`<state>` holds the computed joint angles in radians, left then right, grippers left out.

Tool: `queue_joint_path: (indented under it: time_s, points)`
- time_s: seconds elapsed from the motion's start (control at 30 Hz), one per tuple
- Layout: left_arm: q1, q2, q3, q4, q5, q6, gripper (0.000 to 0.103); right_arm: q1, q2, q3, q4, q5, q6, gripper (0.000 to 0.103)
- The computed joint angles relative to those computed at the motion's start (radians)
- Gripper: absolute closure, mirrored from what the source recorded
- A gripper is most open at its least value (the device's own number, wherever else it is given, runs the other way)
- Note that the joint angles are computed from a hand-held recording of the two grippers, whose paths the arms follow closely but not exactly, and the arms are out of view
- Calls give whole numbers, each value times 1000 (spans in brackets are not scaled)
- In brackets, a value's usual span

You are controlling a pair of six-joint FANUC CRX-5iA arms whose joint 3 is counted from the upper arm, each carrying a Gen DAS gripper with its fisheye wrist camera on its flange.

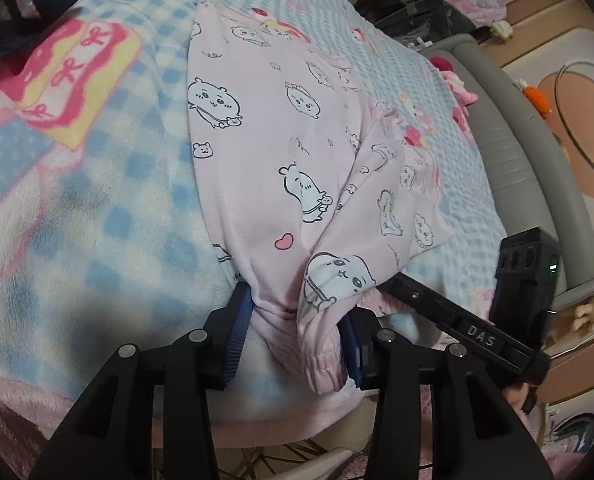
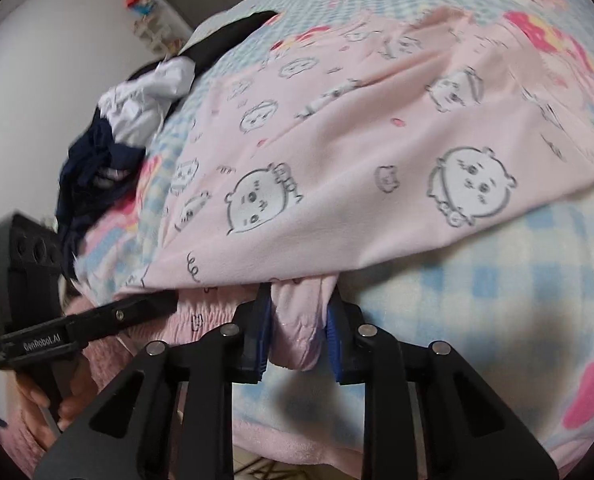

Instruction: Fold clothes

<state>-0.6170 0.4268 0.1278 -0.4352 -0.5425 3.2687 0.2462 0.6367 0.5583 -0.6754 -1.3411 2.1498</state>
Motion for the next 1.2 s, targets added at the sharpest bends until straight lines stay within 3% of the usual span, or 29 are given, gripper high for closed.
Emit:
queue_joint_path:
  time_s: [0.03,0.1,0.13,0.17,0.23,0.33,0.43,0.7,0.8,0.9,1.03,1.07,1.2]
  points:
    - [1,1,-3,1,9,2,59,-1,16,15,-2,-16,-13,72]
    - [-1,7,3,2,7,0,61,0,36,31,-5,-30,-7,72]
    - [-7,17,25,0,-28,-12,69,-1,34,27,-10,-26,2,73]
    - [-11,24,43,-2,-56,-23,76,0,24,17,-11,-17,10,81]
    - [-17,26,62,-13,-85,-33,81,4,-10,-17,-5,17,36,85]
    - [-15,11,62,-26,-85,-41,85,4,-70,-70,-6,77,87,87]
    - [-20,-4,71,-44,-102,-57,87,-14,-97,-80,-44,77,92,88]
    - [-23,-22,100,9,-157,-204,87,-105,-78,-22,-165,-84,7,88]
    - [-14,-8,100,56,-174,-256,87,-85,-81,-49,-120,-59,4,88]
    - [17,22,71,174,-173,-308,87,-21,-70,-103,15,16,-14,82]
    - [23,-12,-13,193,-87,-263,82,-45,-65,-91,-18,-8,-31,80]
    - [24,-26,-31,187,-67,-247,75,-50,-89,-112,-24,26,-12,80]
    - [-12,-56,-16,40,-89,-128,64,-63,-154,-170,-48,128,53,80]
